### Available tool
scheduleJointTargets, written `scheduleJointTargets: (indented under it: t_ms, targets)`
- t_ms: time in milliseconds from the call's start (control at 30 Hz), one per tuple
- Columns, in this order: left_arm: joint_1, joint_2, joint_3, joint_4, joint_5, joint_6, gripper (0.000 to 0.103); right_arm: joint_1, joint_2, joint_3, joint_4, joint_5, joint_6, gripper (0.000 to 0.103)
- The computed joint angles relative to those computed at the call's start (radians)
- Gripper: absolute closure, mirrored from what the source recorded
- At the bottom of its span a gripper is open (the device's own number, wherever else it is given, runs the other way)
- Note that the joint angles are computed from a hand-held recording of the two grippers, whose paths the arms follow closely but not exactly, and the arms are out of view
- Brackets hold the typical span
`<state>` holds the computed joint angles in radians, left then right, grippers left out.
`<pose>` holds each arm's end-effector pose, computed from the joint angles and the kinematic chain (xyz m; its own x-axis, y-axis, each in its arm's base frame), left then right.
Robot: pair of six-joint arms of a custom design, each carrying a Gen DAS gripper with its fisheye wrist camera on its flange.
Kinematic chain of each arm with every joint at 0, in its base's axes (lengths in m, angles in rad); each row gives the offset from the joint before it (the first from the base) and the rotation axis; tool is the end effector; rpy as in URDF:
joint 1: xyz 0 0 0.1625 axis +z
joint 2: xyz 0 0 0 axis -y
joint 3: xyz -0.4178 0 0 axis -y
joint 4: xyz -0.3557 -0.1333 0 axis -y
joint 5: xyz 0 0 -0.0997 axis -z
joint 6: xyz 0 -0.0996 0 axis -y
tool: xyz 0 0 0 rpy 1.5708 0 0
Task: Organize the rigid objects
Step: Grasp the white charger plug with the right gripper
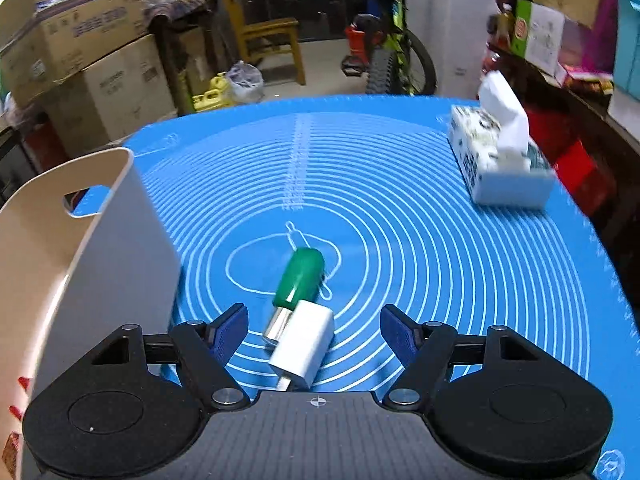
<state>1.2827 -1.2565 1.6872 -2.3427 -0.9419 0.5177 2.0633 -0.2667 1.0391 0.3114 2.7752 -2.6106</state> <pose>0.0211 -0.6042 0.3688 -0.5898 0.4828 -0.6473 0.6440 0.7648 -0.0164 0.3128 -0.4976 -0.0538 -0.6619 0.5802 0.4745 -0.0959 0.5623 -0.8214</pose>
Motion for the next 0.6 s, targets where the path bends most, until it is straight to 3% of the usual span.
scheduleJointTargets:
  t_ms: [167, 333, 467, 600]
  targets:
    - [0.000, -0.001, 0.001, -0.001, 0.000, 0.000, 0.095, -0.027, -0.001, 0.011, 0.015, -0.025, 0.050, 0.038]
    - [0.001, 0.001, -0.001, -0.001, 0.000, 0.000, 0.095, -0.037, -0.014, 0.041, -0.029, -0.051, 0.026, 0.045]
    - [0.000, 0.001, -0.001, -0.001, 0.000, -0.001, 0.095, -0.043, -0.012, 0.039, -0.029, -0.062, 0.024, 0.065]
    - [0.000, 0.001, 0.000, -0.002, 0.001, 0.001, 0.095, -0.043, -0.033, 0.077, -0.090, -0.090, -0.010, 0.071]
